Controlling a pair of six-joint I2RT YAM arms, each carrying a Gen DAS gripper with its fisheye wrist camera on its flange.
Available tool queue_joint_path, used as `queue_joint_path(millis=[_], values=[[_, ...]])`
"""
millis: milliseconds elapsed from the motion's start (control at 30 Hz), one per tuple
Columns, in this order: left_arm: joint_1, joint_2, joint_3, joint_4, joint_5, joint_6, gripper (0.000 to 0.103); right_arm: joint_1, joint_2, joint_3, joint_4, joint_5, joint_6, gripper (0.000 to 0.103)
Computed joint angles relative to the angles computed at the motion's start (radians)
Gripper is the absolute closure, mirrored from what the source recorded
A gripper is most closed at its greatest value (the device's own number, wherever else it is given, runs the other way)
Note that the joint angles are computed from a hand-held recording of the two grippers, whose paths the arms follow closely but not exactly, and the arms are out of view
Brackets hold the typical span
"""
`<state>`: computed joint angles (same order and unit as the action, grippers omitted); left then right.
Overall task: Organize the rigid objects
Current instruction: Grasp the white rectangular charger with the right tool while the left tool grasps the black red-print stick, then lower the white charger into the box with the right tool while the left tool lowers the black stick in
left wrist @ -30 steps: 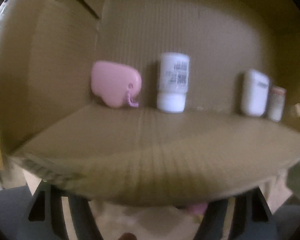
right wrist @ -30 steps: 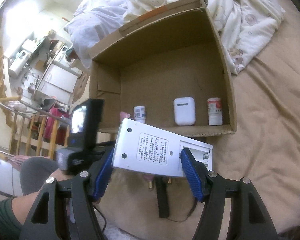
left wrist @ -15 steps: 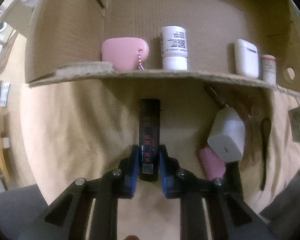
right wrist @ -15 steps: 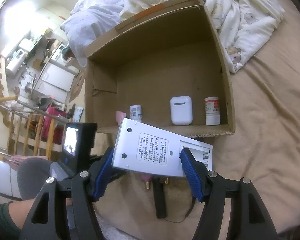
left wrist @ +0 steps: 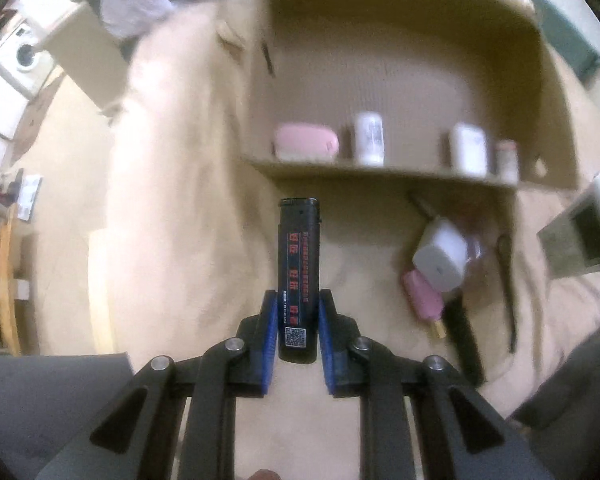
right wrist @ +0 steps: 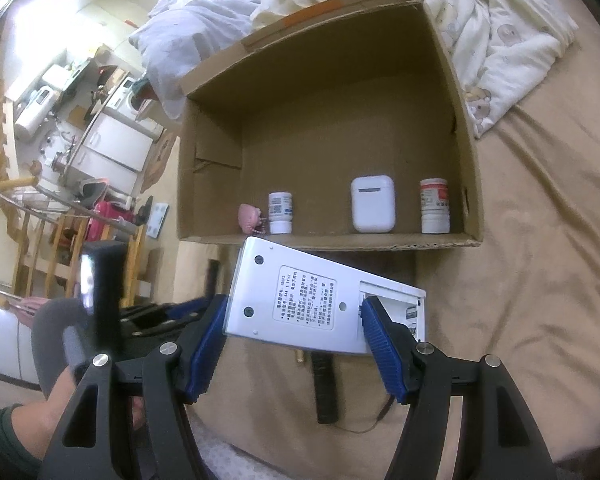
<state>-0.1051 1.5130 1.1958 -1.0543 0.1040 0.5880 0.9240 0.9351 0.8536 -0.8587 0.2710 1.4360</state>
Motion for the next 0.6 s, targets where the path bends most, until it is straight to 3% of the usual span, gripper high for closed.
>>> queue_joint_path(millis=[267, 400, 600], values=[[0.012, -0.047, 0.086, -0.048, 0.073, -0.025, 0.086, 0.01, -0.004, 0.03, 0.053, 0.044, -0.065, 0.033], [-0.063, 0.057, 0.239, -0.07, 0.077, -0.09, 0.086, -0.016, -0.027, 0.037, 0.076, 0.047, -0.107, 0.033], [-0.145, 0.112, 0.353, -0.079, 0.077, -0.134, 0.086, -0.14, -0.062, 0.089, 0.087, 0.009, -0.222, 0.033]])
